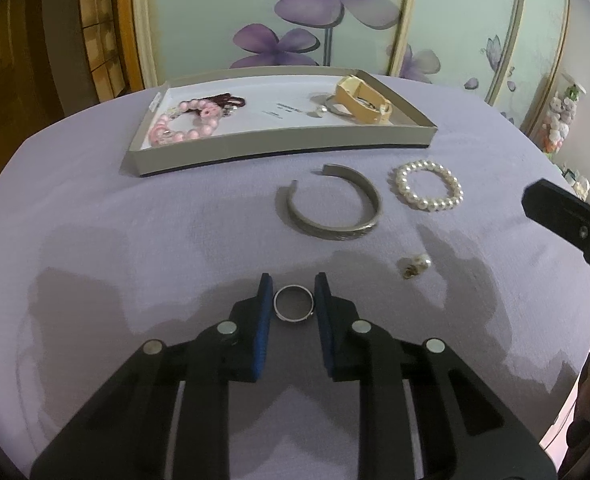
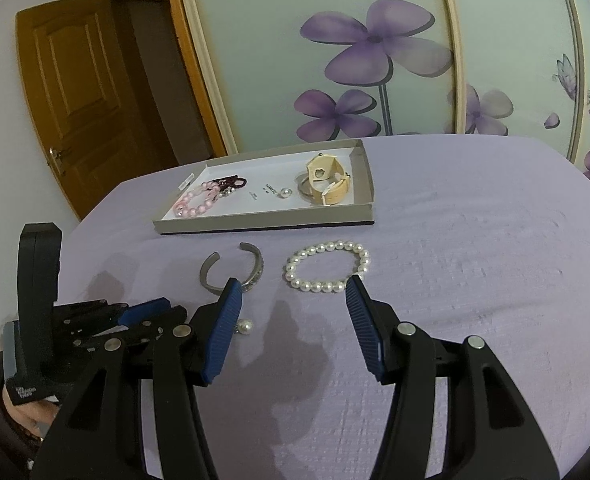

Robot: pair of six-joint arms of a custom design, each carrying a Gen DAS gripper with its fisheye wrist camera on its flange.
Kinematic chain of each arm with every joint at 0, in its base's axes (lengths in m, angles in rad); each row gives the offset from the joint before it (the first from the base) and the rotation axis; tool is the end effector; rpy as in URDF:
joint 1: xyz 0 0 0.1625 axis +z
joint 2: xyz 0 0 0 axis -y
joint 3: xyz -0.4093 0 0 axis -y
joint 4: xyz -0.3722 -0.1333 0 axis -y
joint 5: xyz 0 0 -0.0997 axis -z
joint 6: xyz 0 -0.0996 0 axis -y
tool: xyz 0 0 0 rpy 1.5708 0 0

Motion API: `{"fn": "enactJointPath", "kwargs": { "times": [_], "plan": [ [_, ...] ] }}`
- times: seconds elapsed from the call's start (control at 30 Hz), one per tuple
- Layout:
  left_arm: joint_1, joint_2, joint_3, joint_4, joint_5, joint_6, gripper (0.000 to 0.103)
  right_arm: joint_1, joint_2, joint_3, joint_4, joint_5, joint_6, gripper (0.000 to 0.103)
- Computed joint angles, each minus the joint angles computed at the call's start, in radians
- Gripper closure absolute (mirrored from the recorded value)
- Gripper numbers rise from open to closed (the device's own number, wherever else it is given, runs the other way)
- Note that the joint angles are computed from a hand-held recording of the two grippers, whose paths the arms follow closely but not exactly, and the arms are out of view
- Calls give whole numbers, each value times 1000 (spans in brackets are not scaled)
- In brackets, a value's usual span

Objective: Organize jewelry
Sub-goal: 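Lower the left tool onto the silver ring and close on it, then lift the silver ring with the left tool while the right tool grasps another earring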

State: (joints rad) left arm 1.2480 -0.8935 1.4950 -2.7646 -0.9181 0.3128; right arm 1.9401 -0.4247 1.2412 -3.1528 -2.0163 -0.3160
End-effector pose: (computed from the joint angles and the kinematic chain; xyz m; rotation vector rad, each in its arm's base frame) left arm -0.0352 -0.7161 0.2608 0.5142 2.3559 -0.7359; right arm 0.3593 -0.6780 0.0642 0.6341 -2.4659 1.0358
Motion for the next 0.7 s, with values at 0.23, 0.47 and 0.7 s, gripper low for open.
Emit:
{"fn": "enactJointPath", "kwargs": {
  "times": [0.23, 0.47, 0.7],
  "plan": [
    [24, -28, -30, -30, 5, -4, 82, 3, 10, -6, 28, 8, -2, 47],
    [43, -71, -56, -103, 11, 8, 82, 9, 30, -23, 79, 16, -4, 47],
    [50, -99, -65, -149, 13, 21, 82, 18, 67, -71, 166, -10, -14, 54]
  ]
}}
